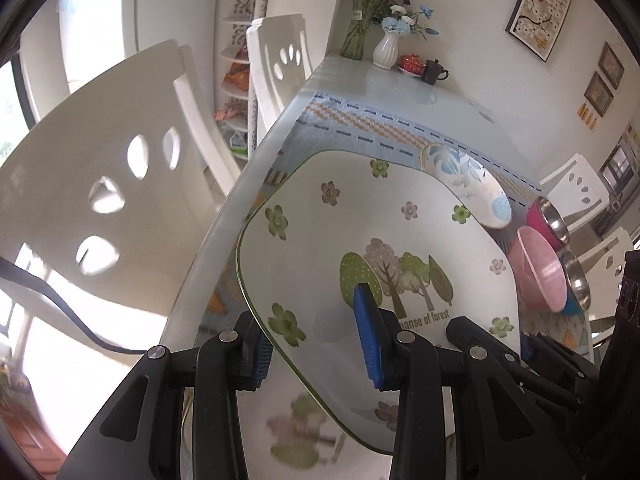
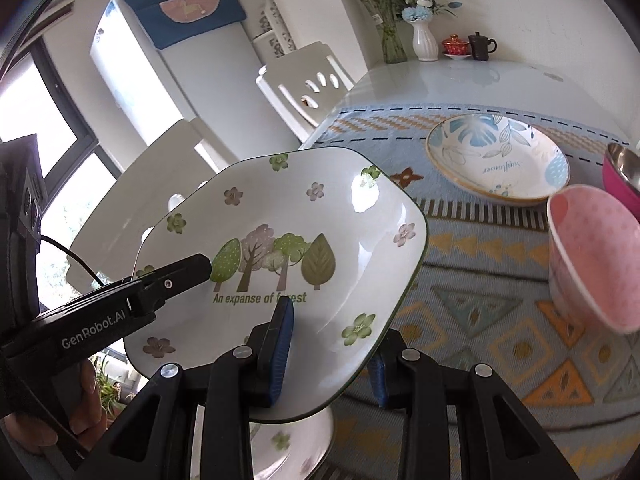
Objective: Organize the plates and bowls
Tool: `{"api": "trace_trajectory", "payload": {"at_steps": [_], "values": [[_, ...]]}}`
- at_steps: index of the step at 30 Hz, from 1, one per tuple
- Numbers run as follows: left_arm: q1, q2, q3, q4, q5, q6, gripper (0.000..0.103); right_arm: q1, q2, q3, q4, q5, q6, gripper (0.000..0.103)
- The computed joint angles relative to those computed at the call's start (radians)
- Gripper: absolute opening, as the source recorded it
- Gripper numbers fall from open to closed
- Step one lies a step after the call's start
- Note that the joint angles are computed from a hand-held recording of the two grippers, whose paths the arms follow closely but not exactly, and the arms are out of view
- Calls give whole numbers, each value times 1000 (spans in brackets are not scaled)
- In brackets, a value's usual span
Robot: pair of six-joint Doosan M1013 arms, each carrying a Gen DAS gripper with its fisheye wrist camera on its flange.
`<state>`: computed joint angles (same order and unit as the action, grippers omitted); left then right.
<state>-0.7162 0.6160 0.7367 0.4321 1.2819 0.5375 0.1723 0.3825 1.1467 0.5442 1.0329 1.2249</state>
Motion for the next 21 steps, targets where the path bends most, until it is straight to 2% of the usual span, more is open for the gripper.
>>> {"api": "trace_trajectory", "payload": {"at_steps": [11,17,21], "values": [[-38,-79,135,-6,2,-117,33,14,-77,107,8,-15,-62,32],[-57,-88,155,24,36,-221,33,14,-80,111,17,45,-116,32],[-75,-77,144,46,71,-304,33,1,-56,80,42,123,-169,32]]}}
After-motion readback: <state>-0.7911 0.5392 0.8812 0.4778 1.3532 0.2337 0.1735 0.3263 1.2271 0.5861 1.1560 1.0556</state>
